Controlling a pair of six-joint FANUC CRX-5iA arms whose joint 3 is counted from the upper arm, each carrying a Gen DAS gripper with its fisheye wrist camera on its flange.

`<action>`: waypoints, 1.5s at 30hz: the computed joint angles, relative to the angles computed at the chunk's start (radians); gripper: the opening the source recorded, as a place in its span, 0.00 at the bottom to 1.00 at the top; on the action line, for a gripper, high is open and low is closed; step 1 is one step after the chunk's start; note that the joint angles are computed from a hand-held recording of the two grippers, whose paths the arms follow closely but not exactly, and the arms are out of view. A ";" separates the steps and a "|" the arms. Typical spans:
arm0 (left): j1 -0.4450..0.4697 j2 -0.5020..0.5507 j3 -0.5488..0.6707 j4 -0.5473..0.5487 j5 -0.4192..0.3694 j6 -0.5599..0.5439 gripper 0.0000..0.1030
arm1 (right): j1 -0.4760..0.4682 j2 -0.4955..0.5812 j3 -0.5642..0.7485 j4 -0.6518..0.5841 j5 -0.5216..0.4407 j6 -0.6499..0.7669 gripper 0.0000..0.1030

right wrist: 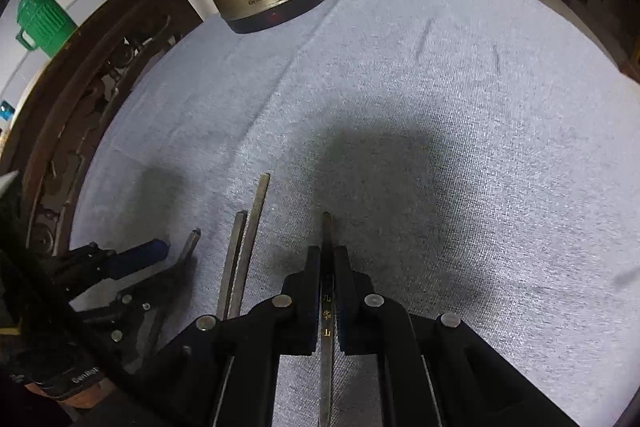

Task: Organize utensils
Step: 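Grasp a dark chopstick with the right gripper while the left grasps another, then lift both chopsticks and carry them over the dark utensil cup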

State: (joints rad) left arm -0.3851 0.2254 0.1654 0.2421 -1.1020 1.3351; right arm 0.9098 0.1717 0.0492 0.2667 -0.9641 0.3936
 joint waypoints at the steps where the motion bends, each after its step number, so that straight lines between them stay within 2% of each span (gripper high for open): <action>1: -0.004 0.003 0.009 -0.010 -0.006 -0.003 0.34 | -0.003 -0.002 -0.004 -0.003 0.008 0.001 0.07; 7: -0.053 0.026 0.069 -0.108 -0.021 -0.022 0.32 | -0.016 0.017 0.038 -0.041 -0.028 0.050 0.08; 9: -0.055 0.031 0.074 -0.100 -0.024 -0.043 0.19 | -0.022 0.049 0.091 -0.060 -0.076 0.089 0.08; 11: -0.052 0.040 0.081 -0.088 -0.036 -0.054 0.09 | -0.023 0.067 0.122 -0.068 -0.107 0.109 0.08; 12: -0.050 0.048 0.090 -0.079 -0.048 -0.066 0.07 | -0.024 0.076 0.137 -0.071 -0.122 0.121 0.08; 17: -0.042 0.072 0.119 -0.065 -0.082 -0.086 0.05 | -0.023 0.096 0.167 -0.070 -0.152 0.152 0.07; 23: -0.021 0.011 0.051 -0.038 -0.039 -0.053 0.05 | 0.009 0.022 0.067 -0.014 -0.073 0.083 0.07; 29: 0.024 -0.128 -0.068 0.001 0.043 -0.017 0.05 | 0.055 -0.080 -0.068 0.121 0.007 -0.065 0.07; 32: 0.043 -0.178 -0.107 0.023 0.091 -0.004 0.05 | 0.082 -0.150 -0.163 0.218 0.052 -0.189 0.07; 36: 0.093 -0.286 -0.205 0.073 0.158 0.003 0.05 | 0.134 -0.240 -0.282 0.353 0.065 -0.373 0.07; 41: 0.140 -0.395 -0.286 0.079 0.200 0.055 0.05 | 0.213 -0.339 -0.399 0.516 0.020 -0.602 0.07; 45: 0.168 -0.509 -0.364 0.097 0.237 0.077 0.05 | 0.298 -0.385 -0.438 0.611 -0.084 -0.720 0.07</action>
